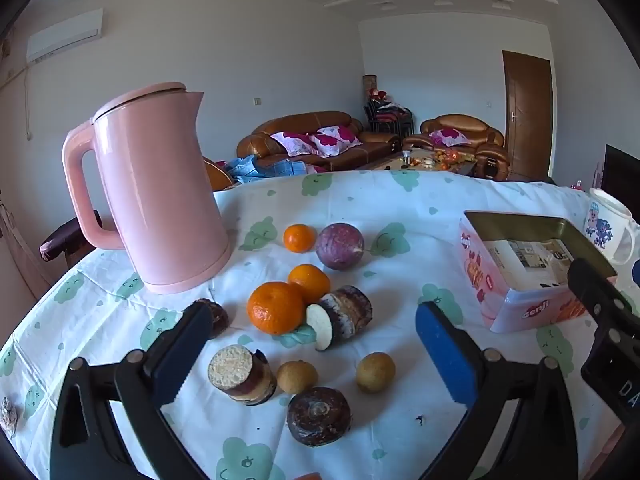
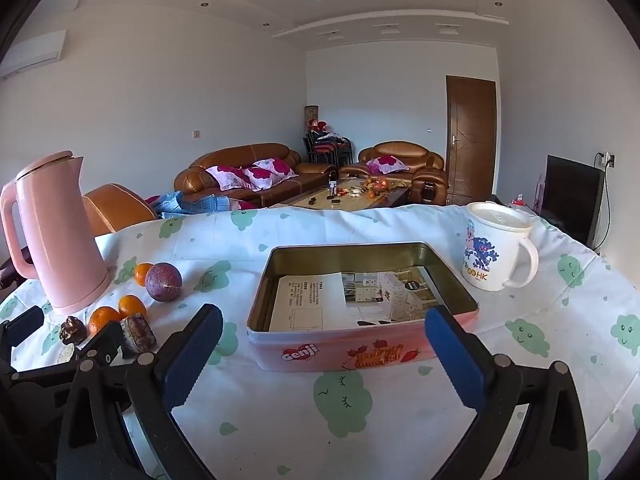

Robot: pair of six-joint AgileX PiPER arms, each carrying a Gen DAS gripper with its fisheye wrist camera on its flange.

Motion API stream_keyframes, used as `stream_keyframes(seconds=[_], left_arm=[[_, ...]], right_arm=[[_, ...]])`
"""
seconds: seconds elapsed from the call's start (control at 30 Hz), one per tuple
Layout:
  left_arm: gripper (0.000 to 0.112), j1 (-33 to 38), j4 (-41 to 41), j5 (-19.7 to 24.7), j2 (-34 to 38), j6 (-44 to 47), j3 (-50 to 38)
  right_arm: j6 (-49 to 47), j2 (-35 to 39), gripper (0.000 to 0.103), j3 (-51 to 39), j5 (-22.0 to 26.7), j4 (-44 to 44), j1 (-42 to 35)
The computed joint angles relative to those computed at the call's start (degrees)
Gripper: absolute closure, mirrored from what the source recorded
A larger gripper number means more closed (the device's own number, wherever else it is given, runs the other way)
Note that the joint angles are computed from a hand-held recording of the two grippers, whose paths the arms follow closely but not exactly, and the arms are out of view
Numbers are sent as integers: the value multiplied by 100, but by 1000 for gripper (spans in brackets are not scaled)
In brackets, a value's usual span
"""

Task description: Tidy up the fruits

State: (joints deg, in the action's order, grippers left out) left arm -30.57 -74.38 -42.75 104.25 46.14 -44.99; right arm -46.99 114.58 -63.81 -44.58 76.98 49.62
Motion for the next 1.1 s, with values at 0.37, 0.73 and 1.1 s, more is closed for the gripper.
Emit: stream_keyframes(seconds=[0.37, 0.73, 1.1], left_arm=[[9, -78, 611, -169, -112, -749, 304], [9, 50, 558, 83, -166, -707, 287], [9, 45, 559, 112, -148, -678, 274]], right_arm=[[234, -41, 1, 104, 94, -33, -117], [412, -60, 1, 182, -130, -231, -9], [413, -77, 1, 185, -44, -132, -84]])
